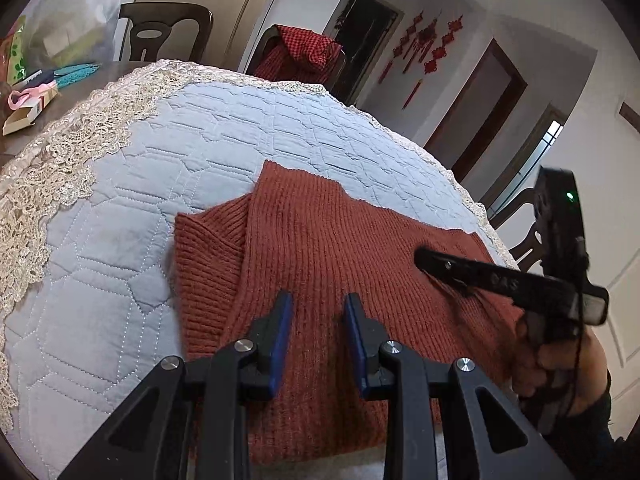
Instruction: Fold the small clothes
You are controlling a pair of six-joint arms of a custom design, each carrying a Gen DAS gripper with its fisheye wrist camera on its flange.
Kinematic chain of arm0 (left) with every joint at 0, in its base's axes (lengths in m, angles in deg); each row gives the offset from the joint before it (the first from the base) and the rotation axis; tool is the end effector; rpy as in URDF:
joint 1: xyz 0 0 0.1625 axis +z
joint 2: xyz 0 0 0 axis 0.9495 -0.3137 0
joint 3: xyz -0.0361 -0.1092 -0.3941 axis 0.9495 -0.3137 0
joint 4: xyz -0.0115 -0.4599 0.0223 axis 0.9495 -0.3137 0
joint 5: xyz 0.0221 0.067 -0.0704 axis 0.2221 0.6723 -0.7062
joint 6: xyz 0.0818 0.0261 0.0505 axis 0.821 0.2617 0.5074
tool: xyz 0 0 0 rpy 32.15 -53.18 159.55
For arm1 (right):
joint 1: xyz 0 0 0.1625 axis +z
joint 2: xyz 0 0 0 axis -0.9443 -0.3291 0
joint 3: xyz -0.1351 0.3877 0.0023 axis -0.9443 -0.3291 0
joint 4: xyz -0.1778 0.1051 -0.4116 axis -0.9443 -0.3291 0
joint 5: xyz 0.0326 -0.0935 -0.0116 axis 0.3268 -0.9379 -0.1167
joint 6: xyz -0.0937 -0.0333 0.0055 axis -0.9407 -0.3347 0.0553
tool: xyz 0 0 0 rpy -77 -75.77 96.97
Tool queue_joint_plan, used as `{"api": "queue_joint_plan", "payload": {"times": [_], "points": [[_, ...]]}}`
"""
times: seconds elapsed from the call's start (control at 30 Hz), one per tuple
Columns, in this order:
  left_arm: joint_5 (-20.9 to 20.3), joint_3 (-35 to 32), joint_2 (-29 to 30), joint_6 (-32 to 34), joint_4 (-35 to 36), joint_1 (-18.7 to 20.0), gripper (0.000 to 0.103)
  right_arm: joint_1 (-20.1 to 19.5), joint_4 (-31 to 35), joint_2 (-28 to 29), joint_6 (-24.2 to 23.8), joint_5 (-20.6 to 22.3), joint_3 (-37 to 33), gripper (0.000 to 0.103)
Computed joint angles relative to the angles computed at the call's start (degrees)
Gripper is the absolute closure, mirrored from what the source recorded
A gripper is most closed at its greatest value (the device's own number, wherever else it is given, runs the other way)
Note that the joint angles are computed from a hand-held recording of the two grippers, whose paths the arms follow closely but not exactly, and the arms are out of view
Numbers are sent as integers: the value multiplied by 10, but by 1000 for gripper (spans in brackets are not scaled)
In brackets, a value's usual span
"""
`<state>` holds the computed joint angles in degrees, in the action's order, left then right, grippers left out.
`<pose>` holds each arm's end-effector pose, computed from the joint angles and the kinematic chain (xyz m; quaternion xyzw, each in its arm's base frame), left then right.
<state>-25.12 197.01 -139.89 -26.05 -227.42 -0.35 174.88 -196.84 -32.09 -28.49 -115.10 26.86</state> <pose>-0.0215 -0.5831 0.1610 0.1617 0.9272 -0.3126 0.1278 0.2468 -0.6297 -0.0419 0.1196 -0.9336 0.2534 0.2234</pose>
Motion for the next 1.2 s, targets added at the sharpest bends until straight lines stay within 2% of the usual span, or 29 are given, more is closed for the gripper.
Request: {"api": "queue_joint_plan", "payload": {"times": [0.13,0.37,0.47,0.57,0.67,0.9,1.0,1.07,1.1,1.2], "points": [[-7,0,-2,-2,0,3,74,0,9,-2,2,5,-6,99],[-5,1,-3,1,-1,3,74,15,-57,-29,-15,23,79,99],[-1,2,-2,2,-2,1,74,20,-98,-28,-29,16,99,98],[4,3,-1,2,-4,-2,74,25,-114,-32,-28,16,116,97],[9,6,0,2,-9,-5,74,29,-139,-31,-48,10,133,97],[19,18,-14,-8,-21,-11,73,35,-146,-36,-54,7,151,97],[40,25,-21,-14,-43,-13,68,38,-146,-38,-59,8,151,97],[52,25,-24,-18,-44,-12,60,36,-149,-38,-60,16,149,97],[60,24,-23,-22,-41,-11,52,34,-151,-37,-61,19,149,97],[68,19,-23,-31,-28,-4,50,26,-146,-33,-60,28,142,97]]}}
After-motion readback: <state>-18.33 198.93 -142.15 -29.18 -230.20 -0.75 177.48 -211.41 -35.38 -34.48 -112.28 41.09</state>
